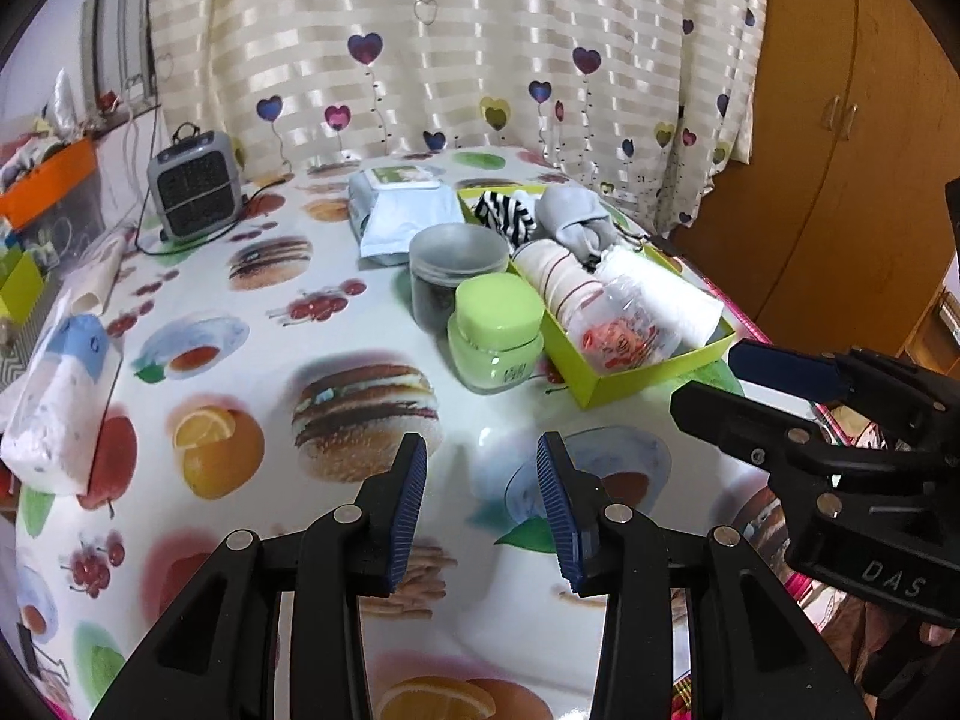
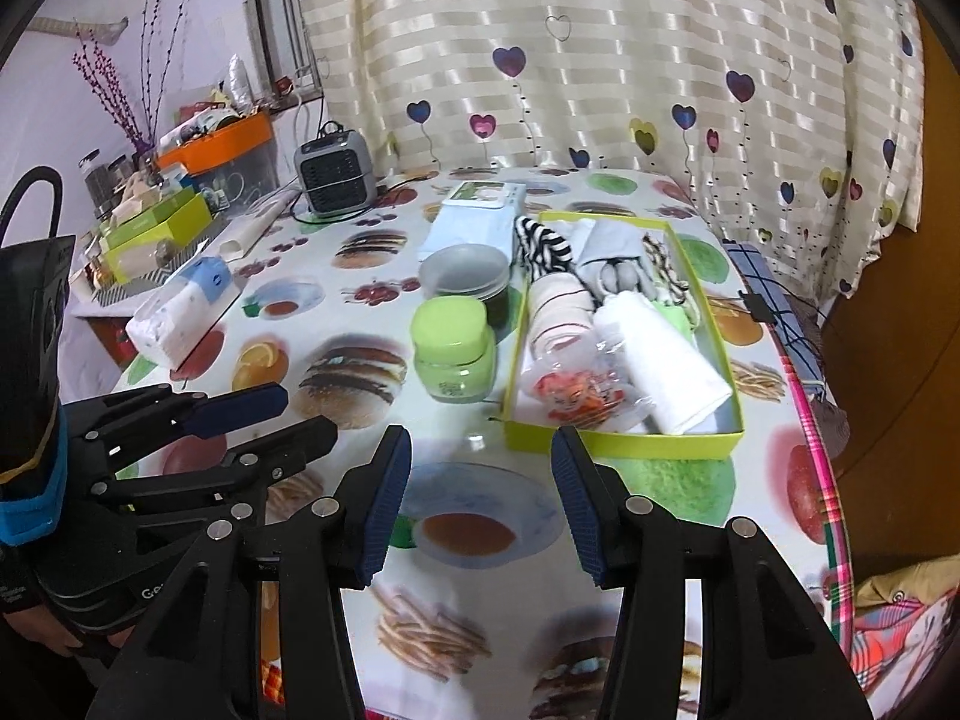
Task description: Organize soft objects
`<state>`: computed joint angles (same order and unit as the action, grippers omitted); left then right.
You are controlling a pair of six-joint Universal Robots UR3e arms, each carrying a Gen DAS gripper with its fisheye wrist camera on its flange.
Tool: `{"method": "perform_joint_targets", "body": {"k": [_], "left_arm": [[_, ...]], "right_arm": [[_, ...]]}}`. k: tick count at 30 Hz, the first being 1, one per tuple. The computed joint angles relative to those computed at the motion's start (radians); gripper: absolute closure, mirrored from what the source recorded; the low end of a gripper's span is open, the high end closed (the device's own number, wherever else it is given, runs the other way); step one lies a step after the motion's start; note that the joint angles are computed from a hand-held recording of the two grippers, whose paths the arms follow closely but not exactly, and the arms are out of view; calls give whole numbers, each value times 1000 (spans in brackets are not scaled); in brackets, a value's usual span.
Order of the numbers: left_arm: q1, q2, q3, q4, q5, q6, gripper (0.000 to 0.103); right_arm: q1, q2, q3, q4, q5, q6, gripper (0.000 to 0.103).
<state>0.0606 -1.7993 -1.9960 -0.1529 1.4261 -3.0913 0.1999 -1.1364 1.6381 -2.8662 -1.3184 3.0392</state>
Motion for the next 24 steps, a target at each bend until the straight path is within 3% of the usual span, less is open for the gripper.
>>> {"method": "perform_joint_targets", "body": {"k": [24], "left_arm": [[12,-118,47,1,57,-37,66]], "right_arm": [[28,125,-81,9,-2,-8,53]]}}
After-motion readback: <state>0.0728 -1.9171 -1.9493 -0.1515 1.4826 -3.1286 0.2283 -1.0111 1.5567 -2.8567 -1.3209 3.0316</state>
